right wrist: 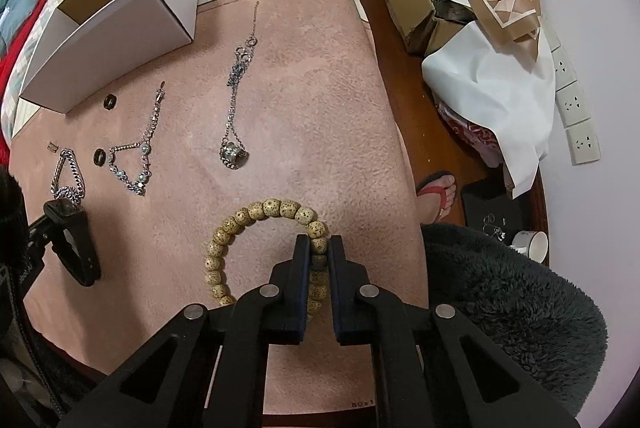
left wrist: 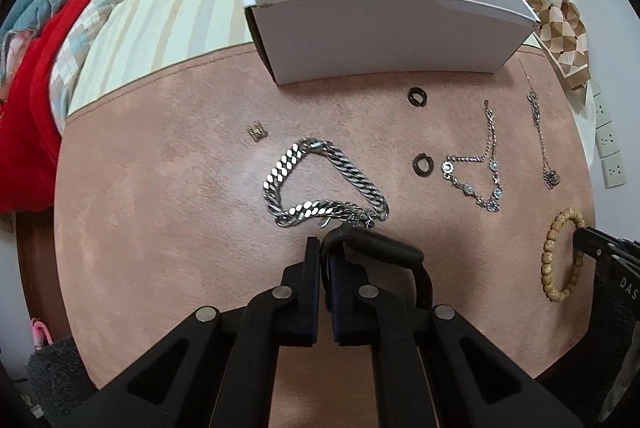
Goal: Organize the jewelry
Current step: 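Carry the watch band and bead bracelet into the white box and release both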
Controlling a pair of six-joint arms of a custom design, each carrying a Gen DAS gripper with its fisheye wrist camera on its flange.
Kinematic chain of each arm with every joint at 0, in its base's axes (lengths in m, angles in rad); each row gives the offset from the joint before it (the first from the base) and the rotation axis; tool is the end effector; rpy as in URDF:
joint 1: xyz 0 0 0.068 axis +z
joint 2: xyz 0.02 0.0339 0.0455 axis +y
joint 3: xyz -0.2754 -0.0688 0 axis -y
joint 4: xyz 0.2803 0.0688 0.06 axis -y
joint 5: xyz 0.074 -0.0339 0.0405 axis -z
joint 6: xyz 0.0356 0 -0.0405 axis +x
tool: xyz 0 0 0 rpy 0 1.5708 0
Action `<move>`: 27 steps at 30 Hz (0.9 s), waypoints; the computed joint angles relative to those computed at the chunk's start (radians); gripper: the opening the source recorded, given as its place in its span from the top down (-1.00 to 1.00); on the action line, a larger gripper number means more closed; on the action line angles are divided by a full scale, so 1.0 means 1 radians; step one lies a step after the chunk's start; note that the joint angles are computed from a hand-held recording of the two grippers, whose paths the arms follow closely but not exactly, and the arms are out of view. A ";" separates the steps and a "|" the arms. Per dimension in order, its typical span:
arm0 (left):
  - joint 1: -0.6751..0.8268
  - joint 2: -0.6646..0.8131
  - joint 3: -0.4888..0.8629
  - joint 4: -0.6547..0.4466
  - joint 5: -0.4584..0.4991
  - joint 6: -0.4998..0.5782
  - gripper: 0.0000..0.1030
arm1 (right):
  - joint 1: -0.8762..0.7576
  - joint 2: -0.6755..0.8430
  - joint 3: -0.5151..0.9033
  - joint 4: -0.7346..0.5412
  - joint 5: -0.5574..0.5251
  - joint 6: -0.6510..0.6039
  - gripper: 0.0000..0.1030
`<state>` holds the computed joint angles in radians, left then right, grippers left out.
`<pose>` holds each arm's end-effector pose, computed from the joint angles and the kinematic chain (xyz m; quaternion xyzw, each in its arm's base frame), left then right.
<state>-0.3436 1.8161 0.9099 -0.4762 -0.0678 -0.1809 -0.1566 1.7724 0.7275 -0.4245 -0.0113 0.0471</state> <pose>0.3092 -0.1081 0.0894 0.0777 0.9920 0.0082 0.0995 0.2755 -0.0431 0.0620 0.1013 0.9936 0.0029 0.0509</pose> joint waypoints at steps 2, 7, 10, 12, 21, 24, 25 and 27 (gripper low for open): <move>0.000 -0.014 -0.005 -0.004 -0.007 -0.003 0.97 | 0.012 -0.011 -0.010 0.012 0.012 0.005 0.82; 0.030 -0.051 -0.012 -0.022 -0.006 0.014 0.97 | 0.048 -0.065 -0.030 0.022 0.036 0.004 0.82; 0.036 -0.089 -0.019 -0.038 -0.001 0.013 0.97 | 0.068 -0.108 -0.033 0.010 0.039 0.007 0.82; 0.035 -0.133 -0.027 -0.060 0.008 0.006 0.97 | 0.077 -0.140 -0.030 -0.007 0.033 0.009 0.82; 0.093 -0.234 0.042 -0.136 0.073 0.022 0.97 | 0.105 -0.303 0.031 -0.098 -0.038 0.007 0.82; 0.112 -0.234 0.105 -0.166 0.086 0.038 0.97 | 0.125 -0.327 0.089 -0.126 -0.059 0.008 0.82; 0.118 -0.231 0.130 -0.174 0.090 0.044 0.97 | 0.131 -0.330 0.112 -0.135 -0.070 0.011 0.82; 0.121 -0.223 0.185 -0.188 0.094 0.051 0.97 | 0.136 -0.318 0.176 -0.150 -0.095 0.007 0.82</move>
